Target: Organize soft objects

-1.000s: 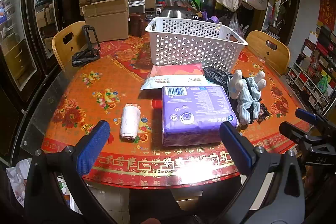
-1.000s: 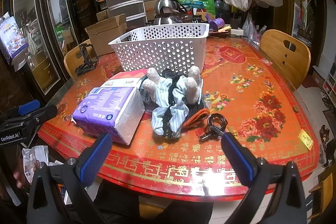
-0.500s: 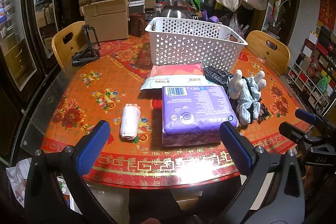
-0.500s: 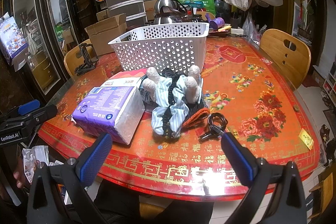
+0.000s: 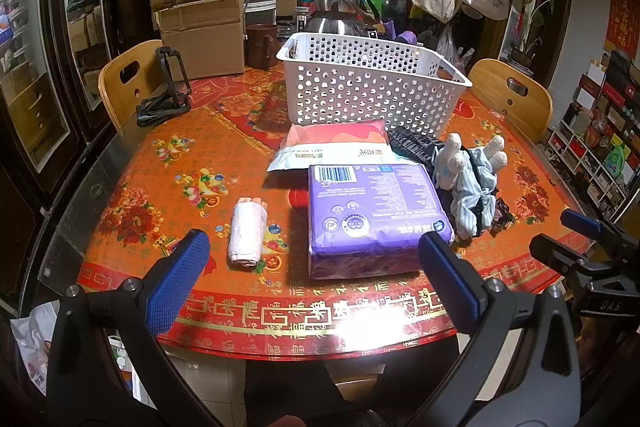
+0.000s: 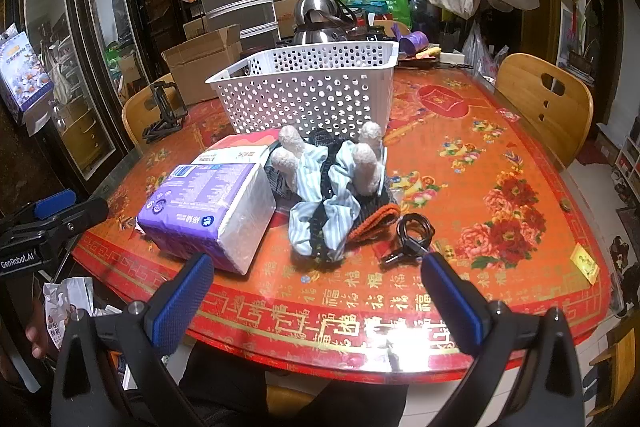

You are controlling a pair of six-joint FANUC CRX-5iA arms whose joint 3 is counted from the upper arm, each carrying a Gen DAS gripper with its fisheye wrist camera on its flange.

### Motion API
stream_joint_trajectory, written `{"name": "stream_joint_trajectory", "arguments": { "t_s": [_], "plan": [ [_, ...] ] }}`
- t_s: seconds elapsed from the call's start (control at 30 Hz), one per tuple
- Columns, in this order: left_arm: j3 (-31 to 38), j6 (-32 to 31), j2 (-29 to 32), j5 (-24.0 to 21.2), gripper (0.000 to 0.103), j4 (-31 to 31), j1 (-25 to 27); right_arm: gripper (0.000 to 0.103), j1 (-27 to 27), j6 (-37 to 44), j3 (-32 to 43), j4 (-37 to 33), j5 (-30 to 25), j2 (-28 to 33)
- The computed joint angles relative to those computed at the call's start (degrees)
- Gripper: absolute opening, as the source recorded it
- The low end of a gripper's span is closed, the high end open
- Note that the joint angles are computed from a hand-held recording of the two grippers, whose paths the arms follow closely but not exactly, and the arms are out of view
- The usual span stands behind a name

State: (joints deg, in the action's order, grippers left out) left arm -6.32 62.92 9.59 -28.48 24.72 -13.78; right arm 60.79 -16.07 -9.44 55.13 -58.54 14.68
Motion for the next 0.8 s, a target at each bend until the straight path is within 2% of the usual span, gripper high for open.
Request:
{"name": "stream_joint_trajectory", "arguments": {
  "t_s": [0.8],
  "plan": [
    [-0.4,-1.0,0.1,0.5,0.103,0.9,0.0,0.103,0.0,-0.3,0.0,0.2,-0.2,0.1]
  ]
}}
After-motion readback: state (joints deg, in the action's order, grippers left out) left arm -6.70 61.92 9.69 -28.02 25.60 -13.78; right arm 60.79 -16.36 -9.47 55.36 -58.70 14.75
